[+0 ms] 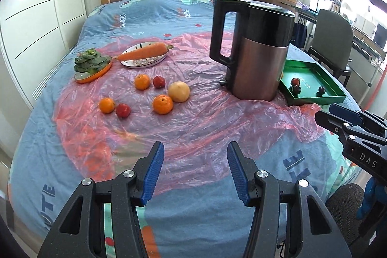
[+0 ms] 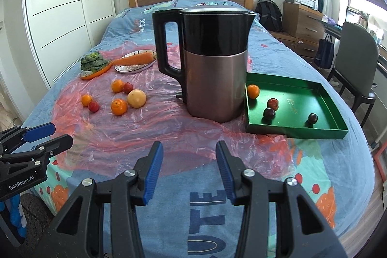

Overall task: Organize fruits
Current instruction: 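Move both open tools back over the fruit on the plastic sheet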

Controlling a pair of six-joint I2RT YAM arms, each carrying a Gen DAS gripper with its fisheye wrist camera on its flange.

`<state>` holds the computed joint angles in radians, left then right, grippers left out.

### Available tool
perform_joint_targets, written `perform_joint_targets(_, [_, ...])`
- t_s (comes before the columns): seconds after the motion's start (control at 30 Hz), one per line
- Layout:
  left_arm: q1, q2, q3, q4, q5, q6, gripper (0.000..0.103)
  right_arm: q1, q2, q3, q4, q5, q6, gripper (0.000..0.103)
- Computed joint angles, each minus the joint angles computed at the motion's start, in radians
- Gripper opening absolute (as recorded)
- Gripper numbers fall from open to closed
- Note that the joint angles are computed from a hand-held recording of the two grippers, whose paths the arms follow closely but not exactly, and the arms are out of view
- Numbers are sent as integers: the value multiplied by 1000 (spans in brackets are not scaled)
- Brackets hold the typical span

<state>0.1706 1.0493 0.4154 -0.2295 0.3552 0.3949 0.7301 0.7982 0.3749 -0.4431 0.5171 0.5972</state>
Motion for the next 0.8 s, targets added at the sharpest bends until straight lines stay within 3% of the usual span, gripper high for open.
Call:
perform_joint_targets(0.27, [106,142,34,120,19,27,48,58,207,24,176,-18,2,79])
perform_joint_targets(0.8, [119,529,224,292,29,-25,48,-86,643,191,507,-200,-131,79])
